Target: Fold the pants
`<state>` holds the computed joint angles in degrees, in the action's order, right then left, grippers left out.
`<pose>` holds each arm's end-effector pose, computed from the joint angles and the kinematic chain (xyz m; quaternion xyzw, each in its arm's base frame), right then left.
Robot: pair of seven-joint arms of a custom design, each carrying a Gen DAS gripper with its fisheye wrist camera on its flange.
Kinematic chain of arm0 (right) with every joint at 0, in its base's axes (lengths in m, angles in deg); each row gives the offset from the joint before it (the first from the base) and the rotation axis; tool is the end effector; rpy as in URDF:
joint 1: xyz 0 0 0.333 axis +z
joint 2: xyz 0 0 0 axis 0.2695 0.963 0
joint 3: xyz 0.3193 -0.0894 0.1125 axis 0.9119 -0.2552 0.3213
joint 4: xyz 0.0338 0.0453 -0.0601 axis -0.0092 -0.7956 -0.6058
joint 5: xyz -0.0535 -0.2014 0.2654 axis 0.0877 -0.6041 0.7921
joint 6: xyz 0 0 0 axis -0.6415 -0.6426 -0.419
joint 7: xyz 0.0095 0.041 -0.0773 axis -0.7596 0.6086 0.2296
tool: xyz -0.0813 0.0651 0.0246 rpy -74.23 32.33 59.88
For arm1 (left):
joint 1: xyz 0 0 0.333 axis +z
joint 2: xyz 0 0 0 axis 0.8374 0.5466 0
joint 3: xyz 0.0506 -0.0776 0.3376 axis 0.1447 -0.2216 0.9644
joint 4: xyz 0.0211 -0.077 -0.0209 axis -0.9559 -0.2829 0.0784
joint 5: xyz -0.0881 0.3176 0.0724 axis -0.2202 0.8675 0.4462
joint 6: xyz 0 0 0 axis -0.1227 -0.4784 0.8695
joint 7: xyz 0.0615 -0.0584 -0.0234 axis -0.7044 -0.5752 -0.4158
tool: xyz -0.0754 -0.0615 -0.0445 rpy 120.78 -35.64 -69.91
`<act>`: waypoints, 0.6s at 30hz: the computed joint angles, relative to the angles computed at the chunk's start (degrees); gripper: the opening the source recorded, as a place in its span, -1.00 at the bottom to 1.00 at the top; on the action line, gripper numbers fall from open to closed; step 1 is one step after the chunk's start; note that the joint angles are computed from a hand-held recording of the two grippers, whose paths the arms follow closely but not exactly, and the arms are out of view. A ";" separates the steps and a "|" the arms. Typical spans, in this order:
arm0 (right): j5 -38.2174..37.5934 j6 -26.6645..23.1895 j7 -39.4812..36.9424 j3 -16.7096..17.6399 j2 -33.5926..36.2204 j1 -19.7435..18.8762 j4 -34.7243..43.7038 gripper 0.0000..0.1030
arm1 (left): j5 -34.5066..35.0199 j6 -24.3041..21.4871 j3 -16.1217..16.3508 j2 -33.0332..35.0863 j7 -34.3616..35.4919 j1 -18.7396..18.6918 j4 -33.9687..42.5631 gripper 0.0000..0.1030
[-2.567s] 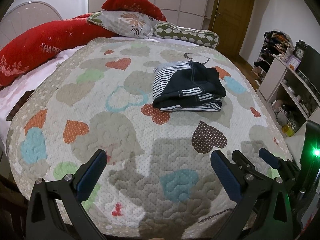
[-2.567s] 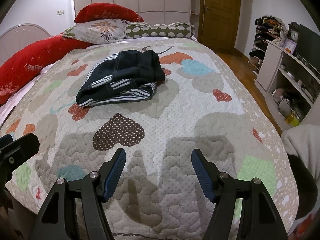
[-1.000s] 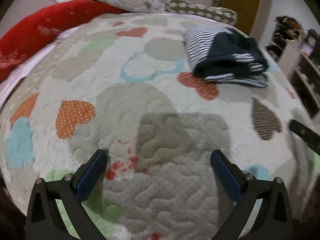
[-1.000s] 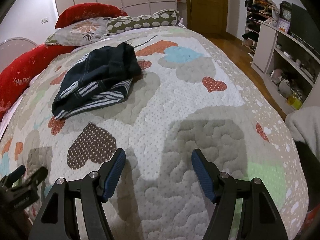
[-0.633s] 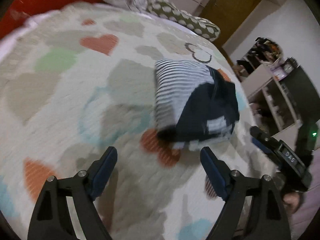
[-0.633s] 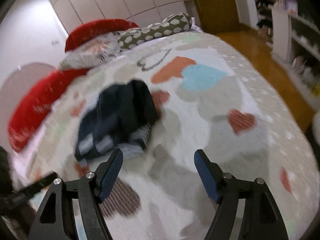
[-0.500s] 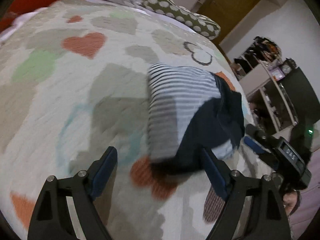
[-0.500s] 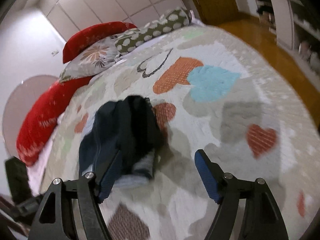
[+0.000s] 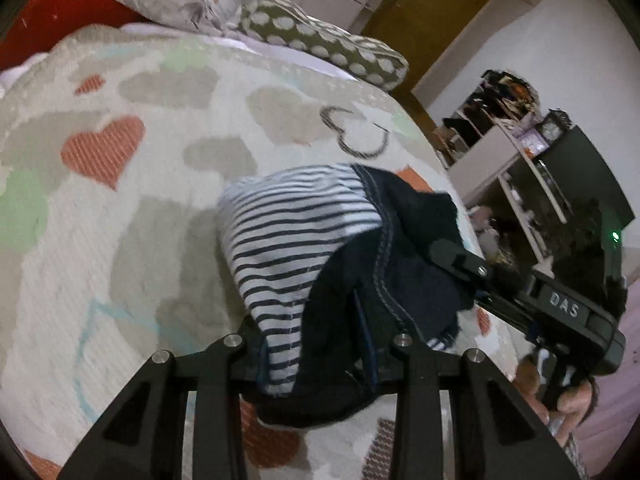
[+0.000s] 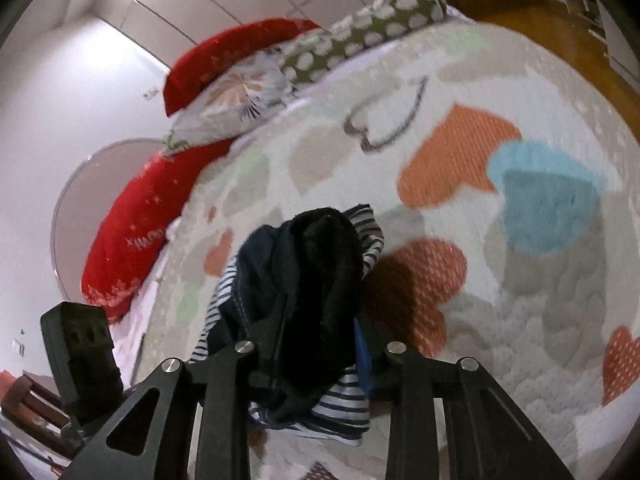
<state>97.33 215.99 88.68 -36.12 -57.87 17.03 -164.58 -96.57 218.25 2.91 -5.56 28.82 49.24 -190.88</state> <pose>0.6112 0.0501 0.5152 -0.6313 0.6515 0.0481 0.4178 0.5608 -0.1936 0.5247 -0.6871 0.6365 -0.3488 0.0334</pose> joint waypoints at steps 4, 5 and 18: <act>-4.42 2.13 4.57 -0.68 1.35 1.14 0.11 -0.36 | 10.07 -4.41 3.39 1.81 -10.43 -2.03 1.20 0.24; -6.77 3.35 6.94 -1.15 1.62 1.56 -0.57 -0.20 | 8.85 -4.07 2.78 1.53 -10.52 -1.37 0.20 0.24; -3.47 9.66 1.32 1.05 -4.66 2.57 -2.81 0.11 | 19.07 9.74 4.18 -18.06 -28.56 -1.29 -23.75 0.45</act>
<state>93.86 225.65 90.00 -35.08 -62.52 19.61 -167.39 -77.50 227.99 7.09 -23.62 0.26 47.95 -214.63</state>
